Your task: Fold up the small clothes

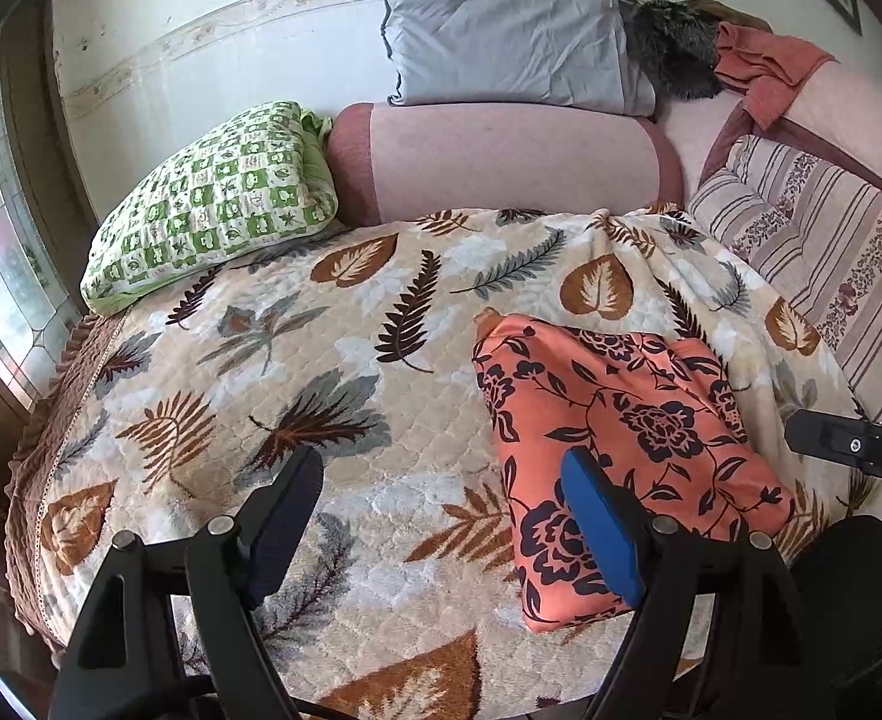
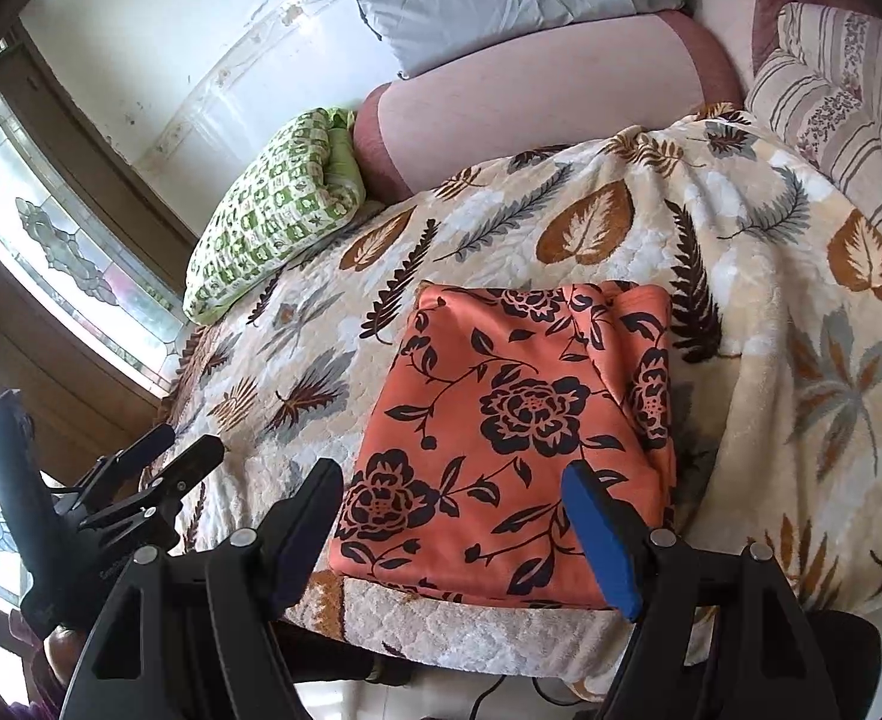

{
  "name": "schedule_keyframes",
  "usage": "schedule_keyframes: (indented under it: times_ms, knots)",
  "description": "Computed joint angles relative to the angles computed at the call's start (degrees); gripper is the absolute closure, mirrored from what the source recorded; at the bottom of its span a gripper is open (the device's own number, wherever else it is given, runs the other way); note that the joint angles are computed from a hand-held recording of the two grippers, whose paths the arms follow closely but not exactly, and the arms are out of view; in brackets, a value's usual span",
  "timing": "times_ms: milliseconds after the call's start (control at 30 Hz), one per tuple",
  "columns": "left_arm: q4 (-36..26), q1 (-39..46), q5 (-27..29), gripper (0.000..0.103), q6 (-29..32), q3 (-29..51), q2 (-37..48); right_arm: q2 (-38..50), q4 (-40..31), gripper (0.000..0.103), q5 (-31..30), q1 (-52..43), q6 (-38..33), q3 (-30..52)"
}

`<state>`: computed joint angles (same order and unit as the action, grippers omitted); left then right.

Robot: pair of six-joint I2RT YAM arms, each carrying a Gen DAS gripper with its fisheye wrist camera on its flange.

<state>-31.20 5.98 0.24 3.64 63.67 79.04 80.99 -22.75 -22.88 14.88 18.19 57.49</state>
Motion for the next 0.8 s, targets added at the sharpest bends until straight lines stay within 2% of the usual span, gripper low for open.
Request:
schedule_keyframes:
  times_ms: [800]
  knots:
    - [0.24, -2.3, -1.91, 0.021, -0.62, 0.26, 0.95, -0.03, -0.04, 0.024, -2.78, -3.37, -0.7, -0.6]
